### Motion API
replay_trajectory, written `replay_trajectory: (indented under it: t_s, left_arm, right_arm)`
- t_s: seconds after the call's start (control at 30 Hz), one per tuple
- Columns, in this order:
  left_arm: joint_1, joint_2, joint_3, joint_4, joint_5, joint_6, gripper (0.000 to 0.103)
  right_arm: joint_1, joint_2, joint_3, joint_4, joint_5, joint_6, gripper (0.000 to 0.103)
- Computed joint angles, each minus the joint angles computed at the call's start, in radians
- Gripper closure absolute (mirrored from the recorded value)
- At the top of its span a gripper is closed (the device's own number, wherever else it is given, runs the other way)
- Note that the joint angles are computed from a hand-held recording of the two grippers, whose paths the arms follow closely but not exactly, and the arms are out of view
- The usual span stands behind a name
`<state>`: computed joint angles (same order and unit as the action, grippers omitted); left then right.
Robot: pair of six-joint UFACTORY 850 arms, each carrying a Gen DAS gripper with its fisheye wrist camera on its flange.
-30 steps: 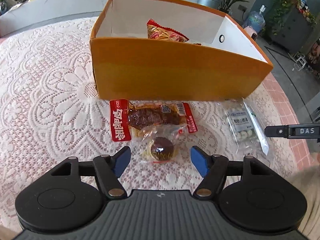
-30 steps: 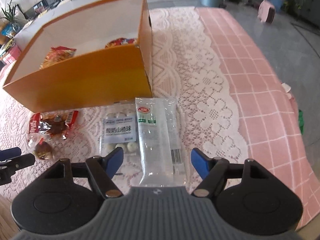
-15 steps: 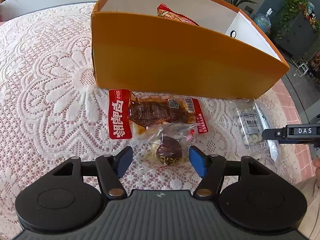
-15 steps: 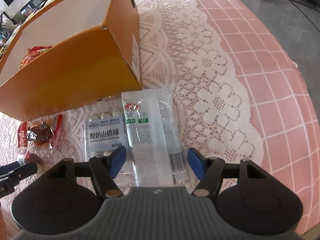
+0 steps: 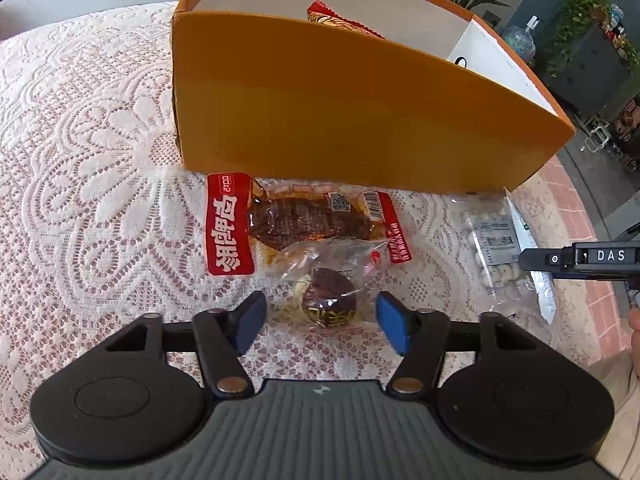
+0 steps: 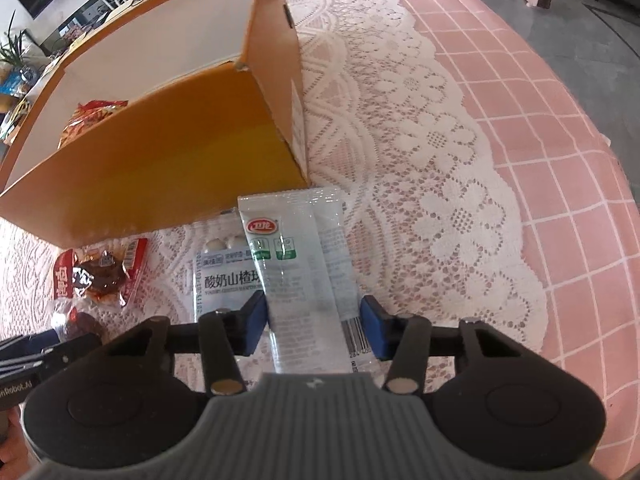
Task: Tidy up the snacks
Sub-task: 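Grasp the clear bag with dark round snack with the left gripper while the right grasps the white sachet, then lift the round-snack bag and white sachet with both grippers over the box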
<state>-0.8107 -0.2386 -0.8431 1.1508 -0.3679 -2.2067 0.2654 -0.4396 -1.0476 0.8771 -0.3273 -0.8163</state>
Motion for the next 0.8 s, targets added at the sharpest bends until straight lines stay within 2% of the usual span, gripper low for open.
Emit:
replay_trajectory:
  t_s: [0.07,0.27,0.43,0.8]
  left_arm:
    - [0.002,0.007,0.01,0.038,0.014,-0.044,0.04]
    - [-0.006,0.012,0.01,0.019,-0.002,-0.02,0.043]
    - [-0.018,0.019,0.011,0.007,-0.023,-0.013,0.045]
    - [-0.079,0.095,0.065,0.073,-0.097,-0.137,0.046]
  right_arm:
    - [-0.01,0.013,0.014,0.074,-0.011,-0.076,0.055]
    - [-0.035,0.071,0.072,0.262,-0.04,-0.247,0.055]
    - [-0.072,0.104,0.122,0.43,-0.151,-0.368,0.055]
    - [-0.047,0.206,0.254,0.664,-0.143,-0.566,0.055]
